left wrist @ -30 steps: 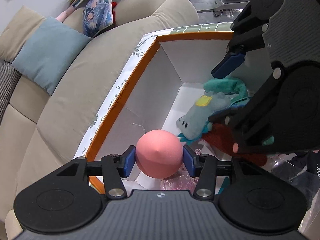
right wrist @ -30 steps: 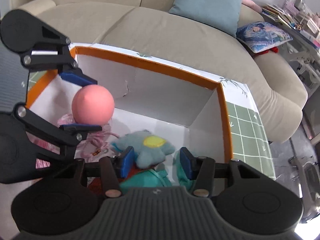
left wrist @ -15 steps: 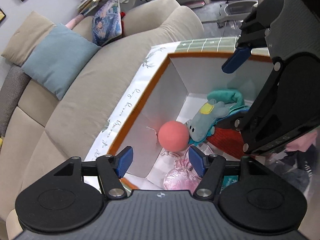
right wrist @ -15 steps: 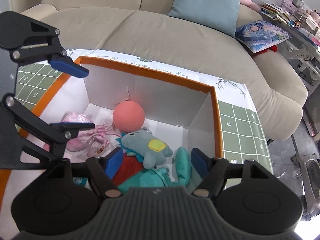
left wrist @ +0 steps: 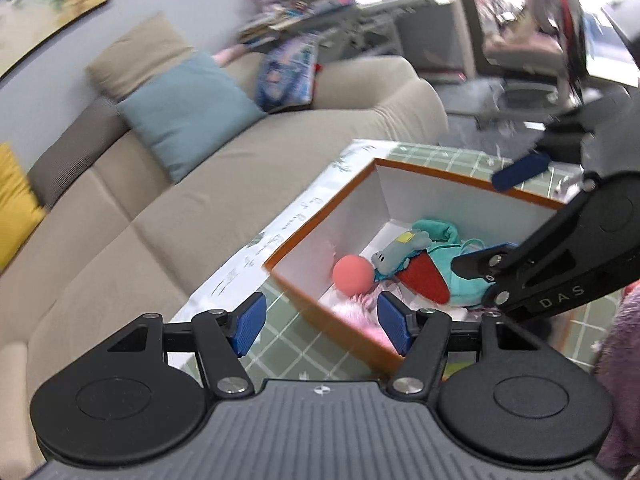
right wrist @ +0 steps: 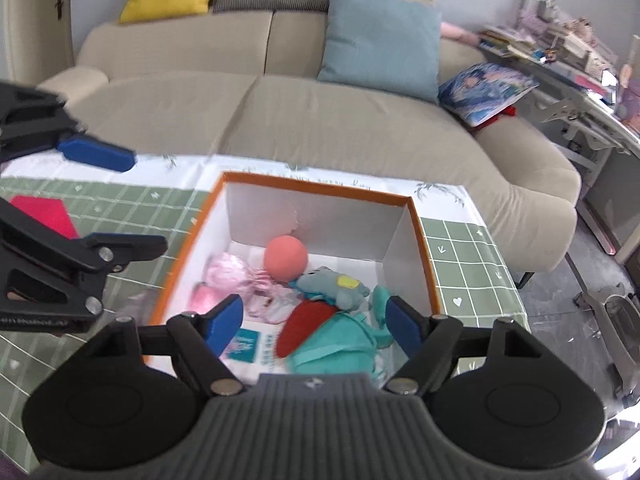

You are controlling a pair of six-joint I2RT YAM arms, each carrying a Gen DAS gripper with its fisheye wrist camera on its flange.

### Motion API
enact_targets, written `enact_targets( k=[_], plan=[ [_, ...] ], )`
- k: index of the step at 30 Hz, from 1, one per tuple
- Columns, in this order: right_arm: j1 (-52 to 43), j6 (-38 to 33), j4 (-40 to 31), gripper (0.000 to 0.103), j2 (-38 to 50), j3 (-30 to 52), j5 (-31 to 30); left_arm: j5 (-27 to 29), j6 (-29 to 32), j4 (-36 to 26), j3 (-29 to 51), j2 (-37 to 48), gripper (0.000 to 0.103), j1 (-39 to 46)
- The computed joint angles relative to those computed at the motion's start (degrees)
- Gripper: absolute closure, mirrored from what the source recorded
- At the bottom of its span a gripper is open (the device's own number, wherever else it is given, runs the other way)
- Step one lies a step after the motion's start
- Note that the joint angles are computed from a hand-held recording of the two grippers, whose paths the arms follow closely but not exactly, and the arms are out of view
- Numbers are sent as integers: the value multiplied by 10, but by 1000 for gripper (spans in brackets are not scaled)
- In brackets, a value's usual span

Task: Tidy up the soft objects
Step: 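Withdraw both tools from the box toward the table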

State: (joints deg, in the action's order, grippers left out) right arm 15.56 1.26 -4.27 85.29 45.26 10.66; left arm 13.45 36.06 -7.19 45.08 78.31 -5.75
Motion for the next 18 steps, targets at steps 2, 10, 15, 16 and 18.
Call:
enact_targets(
  k=[2, 10, 15, 16, 18],
  plan=[
    [31, 31, 7, 26, -40, -33, 23, 17, -13, -4, -34, -51, 28, 32],
    [193, 176, 13, 26, -128, -119, 136, 125, -73, -77, -129, -227, 28, 223],
    [295, 250, 17, 26, -128, -140, 212, 197, -23, -135, -156, -274, 28, 367],
    [315, 264, 20, 26, -125, -143, 226, 210, -11, -149, -159, -279, 28, 395],
    [348, 286, 25, 26, -118, -148, 247, 232, 14, -170, -160, -275, 28, 450]
  ],
)
